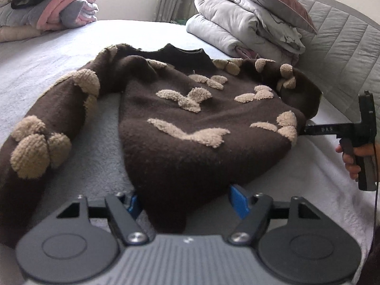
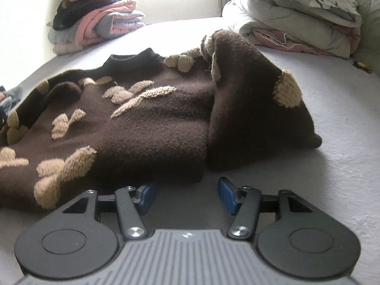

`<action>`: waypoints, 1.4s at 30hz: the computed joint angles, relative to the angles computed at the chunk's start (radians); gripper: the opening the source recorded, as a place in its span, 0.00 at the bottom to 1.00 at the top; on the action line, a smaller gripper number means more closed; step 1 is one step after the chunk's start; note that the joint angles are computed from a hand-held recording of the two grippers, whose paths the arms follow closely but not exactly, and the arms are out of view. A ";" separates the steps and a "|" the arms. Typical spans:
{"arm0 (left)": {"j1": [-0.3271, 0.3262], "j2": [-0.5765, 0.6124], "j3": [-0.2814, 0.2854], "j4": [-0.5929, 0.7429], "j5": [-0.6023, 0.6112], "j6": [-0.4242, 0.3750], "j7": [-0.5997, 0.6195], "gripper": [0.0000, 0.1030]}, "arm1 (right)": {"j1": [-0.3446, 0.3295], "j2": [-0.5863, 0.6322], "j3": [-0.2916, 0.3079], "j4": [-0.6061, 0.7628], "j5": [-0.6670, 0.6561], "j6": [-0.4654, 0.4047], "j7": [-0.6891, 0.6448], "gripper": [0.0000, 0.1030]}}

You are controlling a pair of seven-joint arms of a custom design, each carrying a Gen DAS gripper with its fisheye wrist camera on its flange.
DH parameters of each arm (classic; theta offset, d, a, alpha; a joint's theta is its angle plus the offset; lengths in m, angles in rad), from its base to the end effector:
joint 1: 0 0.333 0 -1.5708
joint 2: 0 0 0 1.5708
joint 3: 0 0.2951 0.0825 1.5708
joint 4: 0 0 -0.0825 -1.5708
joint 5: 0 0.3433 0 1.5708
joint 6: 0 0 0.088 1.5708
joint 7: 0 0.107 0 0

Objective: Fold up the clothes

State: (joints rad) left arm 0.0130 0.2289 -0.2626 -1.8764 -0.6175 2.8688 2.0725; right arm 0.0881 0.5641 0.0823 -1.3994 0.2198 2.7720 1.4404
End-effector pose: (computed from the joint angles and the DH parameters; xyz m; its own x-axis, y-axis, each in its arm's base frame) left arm 0.6077 -0.1086 0.4750 -0.2789 -0.9311 0.2351 -0.7035 0.0314 -0.7100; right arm 0.7074 0.0967 0.4724 0.1613 -0.9751 -0.1520 -0.6942 -0.0026 -0.7198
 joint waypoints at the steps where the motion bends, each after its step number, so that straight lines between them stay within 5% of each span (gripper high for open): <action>1: 0.003 0.003 -0.003 0.004 -0.006 -0.005 0.003 0.66 | -0.004 0.009 0.006 0.011 0.012 0.002 0.005 0.58; 6: 0.013 0.016 -0.025 0.015 -0.061 -0.006 0.038 0.40 | -0.027 0.043 0.041 0.051 0.085 0.023 0.039 0.55; 8: 0.023 0.014 -0.040 0.017 -0.106 -0.011 0.071 0.33 | -0.049 0.056 0.073 0.082 0.128 -0.007 0.033 0.21; 11: 0.065 0.002 -0.085 0.027 -0.289 -0.048 0.223 0.23 | -0.025 0.053 0.047 0.100 0.135 -0.017 0.093 0.09; 16: 0.075 -0.059 -0.084 0.012 -0.558 -0.088 0.429 0.18 | -0.017 -0.005 0.042 0.056 0.137 0.018 0.111 0.07; 27: 0.018 -0.179 0.068 -0.065 -0.775 -0.274 0.418 0.09 | -0.080 -0.242 0.073 -0.192 0.307 0.080 0.068 0.00; 32: -0.020 -0.202 0.111 -0.099 -0.711 -0.275 0.358 0.10 | -0.076 -0.299 0.057 -0.261 0.380 0.130 -0.008 0.00; 37: -0.035 -0.195 0.122 -0.112 -0.588 -0.276 0.283 0.12 | -0.001 -0.263 -0.051 -0.246 0.174 0.049 0.142 0.06; 39: -0.036 -0.190 0.124 -0.115 -0.541 -0.279 0.250 0.16 | -0.008 -0.246 -0.049 -0.234 0.144 0.022 0.153 0.11; 41: -0.036 -0.184 0.123 -0.114 -0.506 -0.280 0.224 0.20 | -0.024 -0.235 -0.037 -0.227 0.144 0.000 0.140 0.34; 42: -0.035 -0.183 0.123 -0.115 -0.493 -0.281 0.216 0.22 | -0.026 -0.234 -0.037 -0.230 0.135 -0.002 0.134 0.38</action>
State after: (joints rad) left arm -0.0221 0.0463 -0.1393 -1.9914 -1.1101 2.5882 2.2883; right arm 0.0619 0.3298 0.0458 -1.6295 0.3545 2.7699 1.5739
